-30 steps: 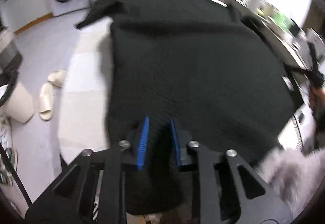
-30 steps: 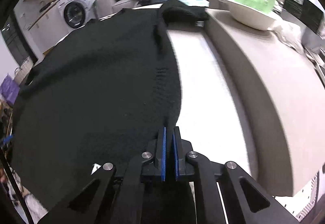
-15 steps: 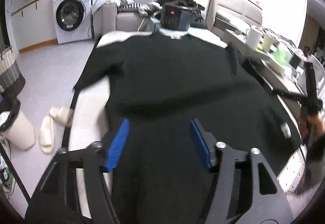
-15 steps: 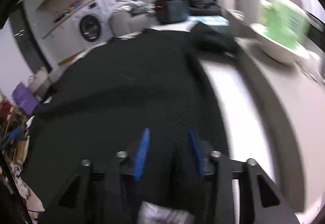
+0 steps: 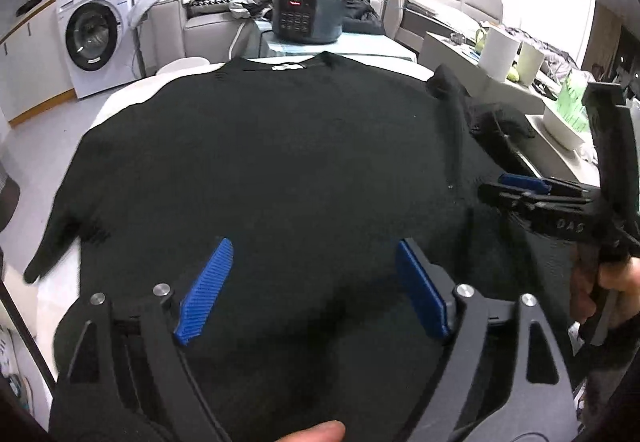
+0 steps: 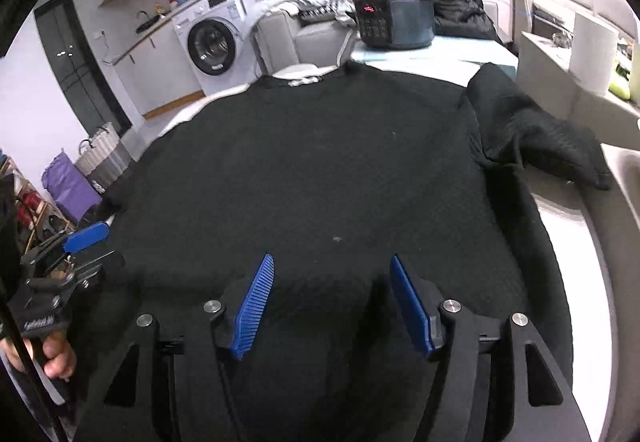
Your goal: Fold small clothes
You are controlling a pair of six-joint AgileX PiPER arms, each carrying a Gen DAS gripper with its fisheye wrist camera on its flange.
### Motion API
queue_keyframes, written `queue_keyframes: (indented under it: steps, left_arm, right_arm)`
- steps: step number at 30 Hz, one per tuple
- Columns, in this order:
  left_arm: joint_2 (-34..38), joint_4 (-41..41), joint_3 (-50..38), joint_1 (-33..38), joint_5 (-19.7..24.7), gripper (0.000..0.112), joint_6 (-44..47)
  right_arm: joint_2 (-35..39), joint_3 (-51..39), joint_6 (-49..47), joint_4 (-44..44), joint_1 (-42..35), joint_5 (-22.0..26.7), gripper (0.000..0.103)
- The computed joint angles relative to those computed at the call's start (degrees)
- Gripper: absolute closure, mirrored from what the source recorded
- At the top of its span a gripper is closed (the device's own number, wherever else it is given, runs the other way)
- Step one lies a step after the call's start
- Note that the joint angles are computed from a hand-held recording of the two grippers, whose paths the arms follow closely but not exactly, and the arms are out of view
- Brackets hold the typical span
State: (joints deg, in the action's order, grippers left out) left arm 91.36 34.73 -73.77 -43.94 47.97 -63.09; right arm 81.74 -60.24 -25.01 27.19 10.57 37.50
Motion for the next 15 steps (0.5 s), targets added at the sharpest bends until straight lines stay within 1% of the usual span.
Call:
queue_keyframes:
  steps: [1,2,4,5,7,10,12,13,15]
  left_arm:
    - [2.0,-1.3,-2.3,0.8,0.0,0.03,1.7]
    - [3.4,-1.3,-3.2,0.8,-0.1,0.029,1.5]
    - [6.8,-2.1,-6.7,1.3,-0.4,0.025,2.6]
    - [8.7,-2.4,-9.0,1.4,-0.4,0.024,3.3]
    - [12.2,-3.3,-13.3,1.8,-0.3,0.018,4.9]
    - [15.8,-3.7,-17.9,1.6,-0.4,0.011,5.7]
    - [19.6,-5.1,-23.0,1.9,-0.3,0.011,7.6]
    - [21.8,-7.1,-26.1,2.3,-0.4,0.011,9.5]
    - [24.7,-9.8,-30.4,2.7,-0.5,0.011,12.1]
  right_arm:
    - [1.6,-1.0,0.7,-1.2,-0.1,0.4,0.041]
    - [2.9,-1.8,1.9,-2.9,-0.2,0.7,0.041]
    - [4.4,-2.8,0.6,-2.6,-1.2,1.1,0.041]
    - [4.5,-2.8,-0.6,-2.5,-2.0,1.7,0.041]
    - [3.2,-2.0,-2.6,-1.0,-4.1,1.3,0.041]
    - [1.3,-1.4,-4.8,2.9,-9.8,-0.1,0.041]
    - [1.4,-2.4,-4.4,5.4,-15.1,-0.5,0.038]
    - [1.9,-3.2,-4.1,6.3,-16.9,-0.6,0.037]
    - [4.6,-6.6,-3.2,8.3,-21.0,1.1,0.036]
